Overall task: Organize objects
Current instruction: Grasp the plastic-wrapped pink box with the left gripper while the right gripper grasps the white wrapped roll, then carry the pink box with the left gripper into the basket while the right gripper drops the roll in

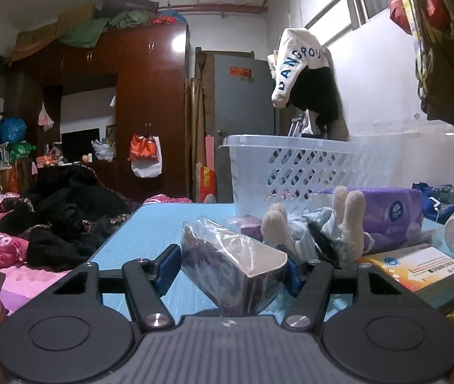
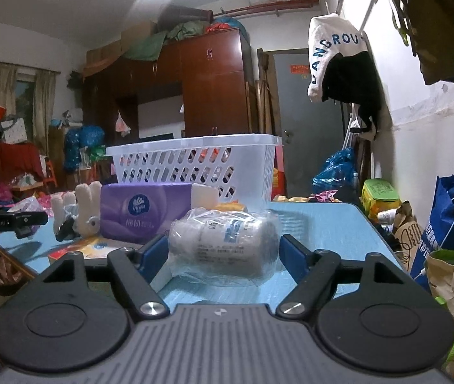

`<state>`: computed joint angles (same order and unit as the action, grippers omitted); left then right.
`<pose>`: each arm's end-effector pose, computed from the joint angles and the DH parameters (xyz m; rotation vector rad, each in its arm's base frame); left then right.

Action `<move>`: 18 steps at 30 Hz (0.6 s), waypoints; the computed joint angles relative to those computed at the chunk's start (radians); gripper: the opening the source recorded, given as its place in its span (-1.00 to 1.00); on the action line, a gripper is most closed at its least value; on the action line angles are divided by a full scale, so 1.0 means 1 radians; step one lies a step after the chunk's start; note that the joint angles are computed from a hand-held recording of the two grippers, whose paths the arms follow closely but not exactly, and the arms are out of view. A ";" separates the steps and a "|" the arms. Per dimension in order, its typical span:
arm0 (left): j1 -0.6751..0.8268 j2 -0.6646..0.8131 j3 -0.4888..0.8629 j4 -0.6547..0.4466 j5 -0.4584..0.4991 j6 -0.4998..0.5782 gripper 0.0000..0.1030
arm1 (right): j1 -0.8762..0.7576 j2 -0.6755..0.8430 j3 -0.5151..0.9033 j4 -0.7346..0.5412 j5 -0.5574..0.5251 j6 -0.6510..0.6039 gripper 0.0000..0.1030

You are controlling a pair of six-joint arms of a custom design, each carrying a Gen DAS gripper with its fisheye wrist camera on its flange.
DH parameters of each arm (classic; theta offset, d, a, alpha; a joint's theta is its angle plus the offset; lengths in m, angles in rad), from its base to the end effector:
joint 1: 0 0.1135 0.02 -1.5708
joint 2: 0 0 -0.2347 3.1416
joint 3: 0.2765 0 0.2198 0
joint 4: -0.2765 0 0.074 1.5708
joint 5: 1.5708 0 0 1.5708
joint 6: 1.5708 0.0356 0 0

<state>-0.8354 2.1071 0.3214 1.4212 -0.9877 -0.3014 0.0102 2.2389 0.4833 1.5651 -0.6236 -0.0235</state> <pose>0.1837 -0.1587 0.0625 -0.1557 1.7635 0.1377 0.2863 0.0237 0.0594 -0.4799 1.6884 0.5374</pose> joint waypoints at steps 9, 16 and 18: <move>0.003 -0.081 -0.028 0.113 0.039 0.124 0.30 | -0.007 -0.162 0.090 -0.190 -0.025 0.031 0.53; 0.186 -0.412 0.170 -0.292 0.349 0.211 0.30 | 0.117 -0.274 0.422 -0.628 0.089 -0.028 0.52; 0.266 -0.435 0.328 -0.533 0.464 0.172 0.30 | 0.156 -0.249 0.585 -0.819 0.124 -0.061 0.52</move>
<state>-0.5694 1.6724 0.6495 0.8884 -0.5236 -0.1290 0.1663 1.9895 1.0678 0.7456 -0.4993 -0.0849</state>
